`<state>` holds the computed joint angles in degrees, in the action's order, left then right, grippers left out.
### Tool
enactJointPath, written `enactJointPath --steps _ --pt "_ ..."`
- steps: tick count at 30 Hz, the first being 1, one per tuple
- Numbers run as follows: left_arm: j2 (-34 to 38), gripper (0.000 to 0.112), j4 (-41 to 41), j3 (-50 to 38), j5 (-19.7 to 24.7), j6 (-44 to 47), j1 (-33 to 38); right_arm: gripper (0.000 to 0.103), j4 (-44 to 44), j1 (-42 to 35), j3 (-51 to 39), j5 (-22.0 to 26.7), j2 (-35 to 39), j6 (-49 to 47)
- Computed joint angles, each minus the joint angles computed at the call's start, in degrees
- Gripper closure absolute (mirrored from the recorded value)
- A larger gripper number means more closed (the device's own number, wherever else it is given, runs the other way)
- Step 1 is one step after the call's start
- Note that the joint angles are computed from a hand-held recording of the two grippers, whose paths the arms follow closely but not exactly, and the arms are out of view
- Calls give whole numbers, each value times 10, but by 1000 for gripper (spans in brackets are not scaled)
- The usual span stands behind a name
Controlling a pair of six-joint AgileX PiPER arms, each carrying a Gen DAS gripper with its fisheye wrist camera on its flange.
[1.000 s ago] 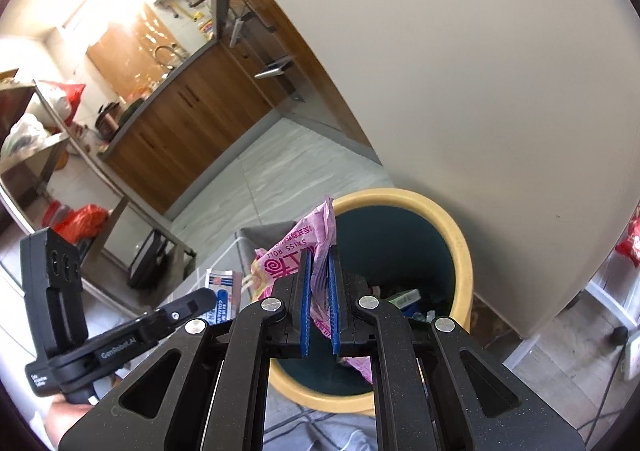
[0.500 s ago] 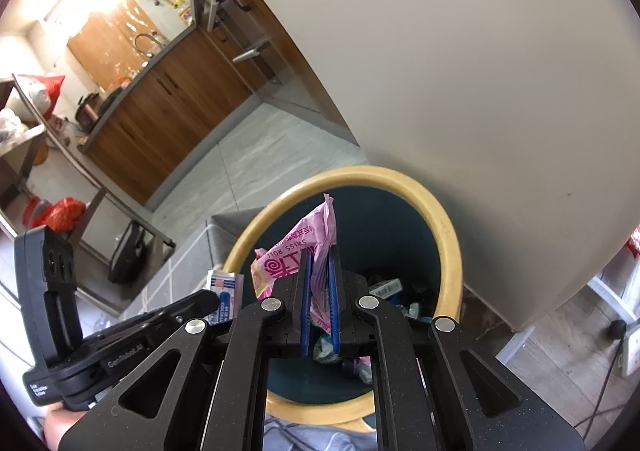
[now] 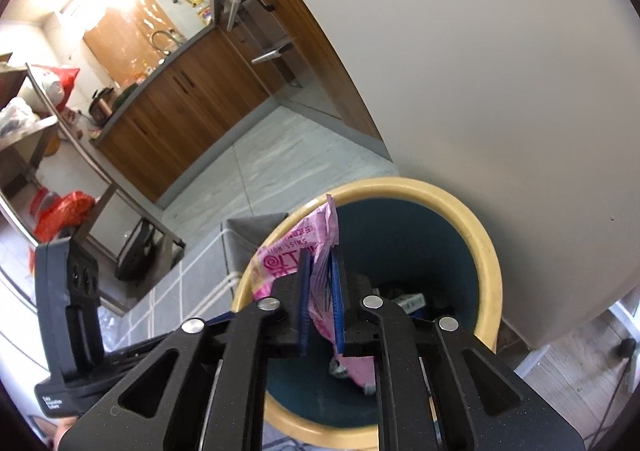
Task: Collect trash
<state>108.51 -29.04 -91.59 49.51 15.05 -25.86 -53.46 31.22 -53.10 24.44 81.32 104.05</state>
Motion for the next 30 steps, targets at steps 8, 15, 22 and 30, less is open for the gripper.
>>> enactJointPath --steps 8,15,22,30 --pt "-21 57 5 16 -1 5 17 57 43 5 6 35 -13 -32" --pt "-46 34 2 34 -4 5 33 52 46 63 2 135 -61 -45" --pt "-101 15 29 75 -16 -12 32 42 44 153 -13 254 -89 -98" --pt "-198 15 121 126 -46 -76 -15 17 0 293 -1 394 -134 -89"
